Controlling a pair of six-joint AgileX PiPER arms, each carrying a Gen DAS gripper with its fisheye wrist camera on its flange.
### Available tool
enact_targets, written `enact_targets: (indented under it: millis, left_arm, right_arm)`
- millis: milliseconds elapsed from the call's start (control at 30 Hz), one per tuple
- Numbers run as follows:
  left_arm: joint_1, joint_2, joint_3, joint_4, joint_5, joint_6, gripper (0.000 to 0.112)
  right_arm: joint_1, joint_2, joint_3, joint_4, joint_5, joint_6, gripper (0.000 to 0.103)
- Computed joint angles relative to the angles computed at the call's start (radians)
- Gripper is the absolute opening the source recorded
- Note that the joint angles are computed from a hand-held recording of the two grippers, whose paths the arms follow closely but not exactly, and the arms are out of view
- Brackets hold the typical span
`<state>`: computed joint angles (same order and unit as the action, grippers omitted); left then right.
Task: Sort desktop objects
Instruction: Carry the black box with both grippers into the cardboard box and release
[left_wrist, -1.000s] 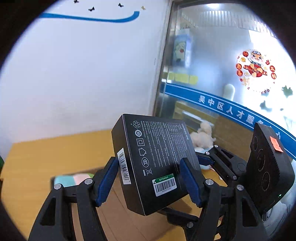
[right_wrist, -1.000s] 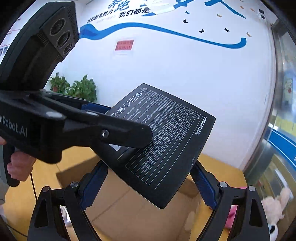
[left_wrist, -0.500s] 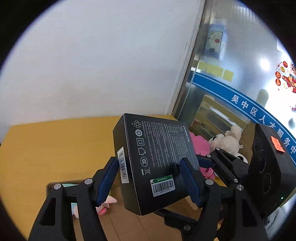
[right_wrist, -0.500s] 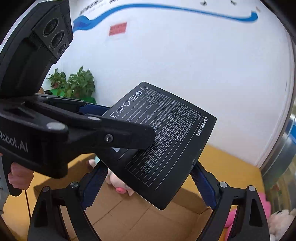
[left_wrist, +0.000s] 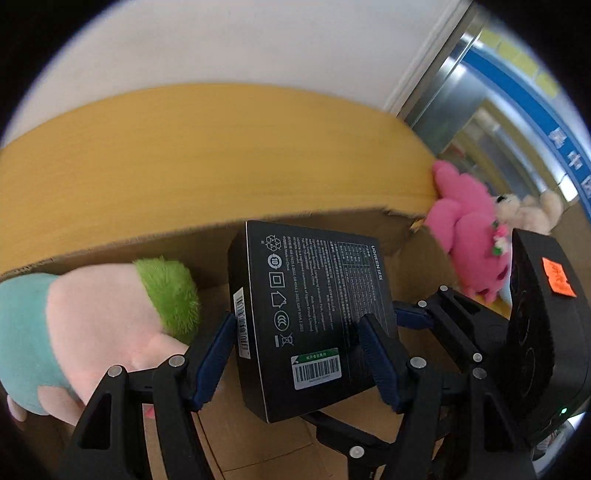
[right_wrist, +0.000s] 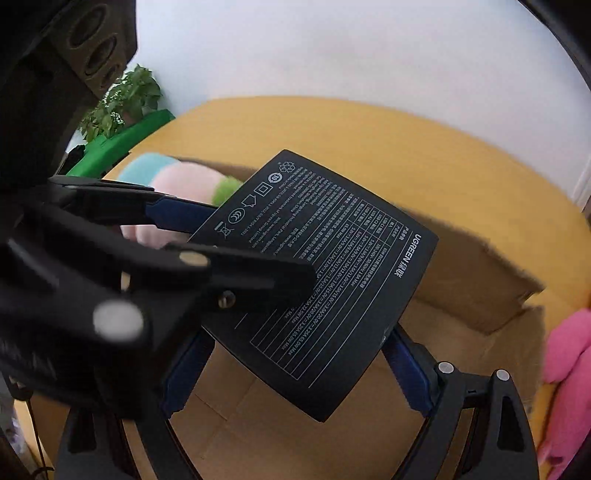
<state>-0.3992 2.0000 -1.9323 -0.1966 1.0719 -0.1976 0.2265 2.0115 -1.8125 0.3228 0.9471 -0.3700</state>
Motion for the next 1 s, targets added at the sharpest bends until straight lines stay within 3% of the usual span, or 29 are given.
enact_targets:
  millis: [100, 133, 267, 367, 533, 667, 700, 767, 833, 1000]
  left_arm:
    - [0.002, 0.079, -0.084, 0.004, 0.094, -0.035, 0.067]
    - [0.001, 0.095, -0.096, 0.003, 0.105, -0.040, 0.067]
    - [0.013, 0.069, -0.050, -0.025, 0.078, -0.037, 0.064]
    - [0.012, 0.029, -0.003, -0.022, 0.080, -0.027, 0.064]
    - [0.058, -0.216, 0.214, -0.043, -0.033, 0.067, 0.064]
    - [0.068, -0.474, 0.365, 0.056, -0.112, 0.064, 0.066]
    - [0.058, -0.553, 0.414, 0.104, -0.133, 0.035, 0.067]
    - [0.034, -0.711, 0.515, 0.193, -0.172, -0.017, 0.080]
    - [-0.025, -0.843, 0.595, 0.327, -0.194, -0.114, 0.081]
    - [-0.346, -1.032, 0.719, 0.717, -0.091, -0.515, 0.081]
  right_arm:
    - [-0.018, 0.087, -0.080, 0.024, 0.067, 0.018, 0.090]
    - [-0.011, 0.084, -0.066, 0.015, 0.046, 0.051, 0.090]
    - [-0.015, 0.031, 0.079, 0.051, -0.039, 0.024, 0.091]
    - [-0.020, 0.027, 0.070, 0.029, -0.032, 0.050, 0.092]
    - [-0.035, -0.134, 0.201, 0.019, -0.085, 0.042, 0.093]
    - [-0.024, -0.409, 0.405, -0.035, -0.202, 0.042, 0.103]
    - [0.004, -0.469, 0.441, -0.113, -0.230, 0.105, 0.103]
    - [0.076, -0.566, 0.489, -0.263, -0.266, 0.265, 0.103]
    - [0.057, -0.706, 0.578, -0.273, -0.256, 0.293, 0.103]
    - [0.178, -0.919, 0.727, -0.457, -0.219, 0.540, 0.103]
